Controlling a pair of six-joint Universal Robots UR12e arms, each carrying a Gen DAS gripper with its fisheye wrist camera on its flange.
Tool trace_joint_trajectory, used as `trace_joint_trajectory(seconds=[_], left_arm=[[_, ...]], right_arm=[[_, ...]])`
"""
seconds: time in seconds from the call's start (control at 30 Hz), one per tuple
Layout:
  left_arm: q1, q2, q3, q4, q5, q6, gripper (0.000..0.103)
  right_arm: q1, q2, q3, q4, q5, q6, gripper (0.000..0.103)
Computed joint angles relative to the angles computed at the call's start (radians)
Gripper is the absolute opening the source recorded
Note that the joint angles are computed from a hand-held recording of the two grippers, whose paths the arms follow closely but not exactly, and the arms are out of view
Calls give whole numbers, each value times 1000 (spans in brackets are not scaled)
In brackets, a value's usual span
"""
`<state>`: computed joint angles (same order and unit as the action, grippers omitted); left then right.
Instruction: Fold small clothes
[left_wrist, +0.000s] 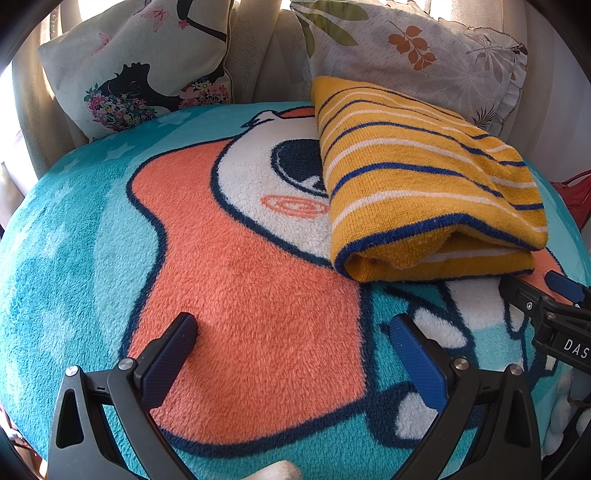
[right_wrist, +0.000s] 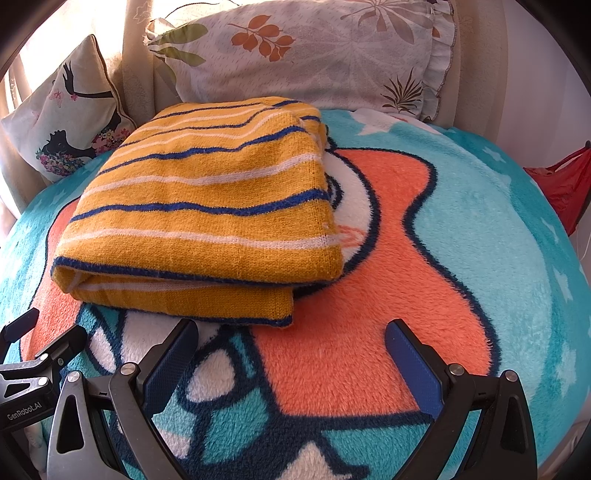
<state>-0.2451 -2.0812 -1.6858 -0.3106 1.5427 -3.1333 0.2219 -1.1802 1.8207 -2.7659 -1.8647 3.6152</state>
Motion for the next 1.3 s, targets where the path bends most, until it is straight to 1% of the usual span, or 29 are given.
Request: trace_joint_trajectory(seconds=[1.3], left_arm=[[-1, 0, 0, 1, 2, -1, 103]], right_arm=[[-4, -2, 3, -7, 4, 4, 103]])
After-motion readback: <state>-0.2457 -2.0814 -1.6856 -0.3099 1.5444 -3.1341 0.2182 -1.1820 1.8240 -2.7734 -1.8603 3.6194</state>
